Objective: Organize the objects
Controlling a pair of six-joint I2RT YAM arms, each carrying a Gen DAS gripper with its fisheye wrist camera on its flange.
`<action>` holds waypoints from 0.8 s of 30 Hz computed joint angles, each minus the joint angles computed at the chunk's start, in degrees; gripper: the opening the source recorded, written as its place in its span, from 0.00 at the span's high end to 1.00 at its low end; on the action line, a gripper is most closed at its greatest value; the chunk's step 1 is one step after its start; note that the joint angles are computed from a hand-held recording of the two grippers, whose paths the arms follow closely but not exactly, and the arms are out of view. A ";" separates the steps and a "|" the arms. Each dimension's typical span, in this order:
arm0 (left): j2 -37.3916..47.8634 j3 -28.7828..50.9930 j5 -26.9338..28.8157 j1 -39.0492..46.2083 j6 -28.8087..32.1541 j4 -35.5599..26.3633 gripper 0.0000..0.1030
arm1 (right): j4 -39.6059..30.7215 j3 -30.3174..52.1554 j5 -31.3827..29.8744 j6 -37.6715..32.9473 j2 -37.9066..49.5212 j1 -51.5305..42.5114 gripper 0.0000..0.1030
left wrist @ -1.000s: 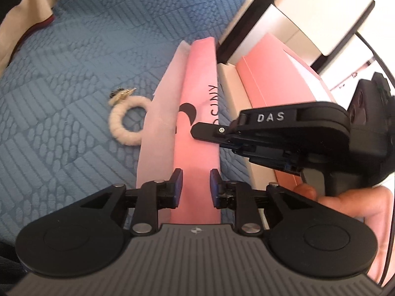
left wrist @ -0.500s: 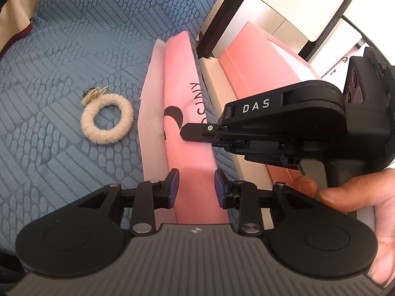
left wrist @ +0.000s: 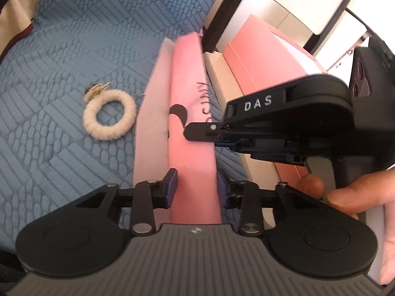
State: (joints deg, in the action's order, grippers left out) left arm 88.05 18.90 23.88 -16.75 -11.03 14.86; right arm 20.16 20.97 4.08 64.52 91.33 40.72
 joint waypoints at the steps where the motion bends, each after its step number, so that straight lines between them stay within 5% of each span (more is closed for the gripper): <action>1: -0.63 -0.03 0.63 0.98 -0.29 -0.68 0.71 | -0.79 0.44 0.46 -0.22 -0.06 0.28 0.91; 8: -3.05 -0.28 6.03 8.38 -0.81 -4.13 0.87 | -0.89 1.05 1.41 -1.98 -1.21 0.99 0.71; 24: -0.59 3.30 4.31 12.22 -1.77 -8.59 0.93 | 2.23 3.84 3.83 -6.70 2.07 3.77 0.73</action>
State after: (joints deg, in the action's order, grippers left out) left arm 87.46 22.19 28.19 -4.54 -12.80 6.26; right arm 22.39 24.81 7.90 57.82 93.40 44.49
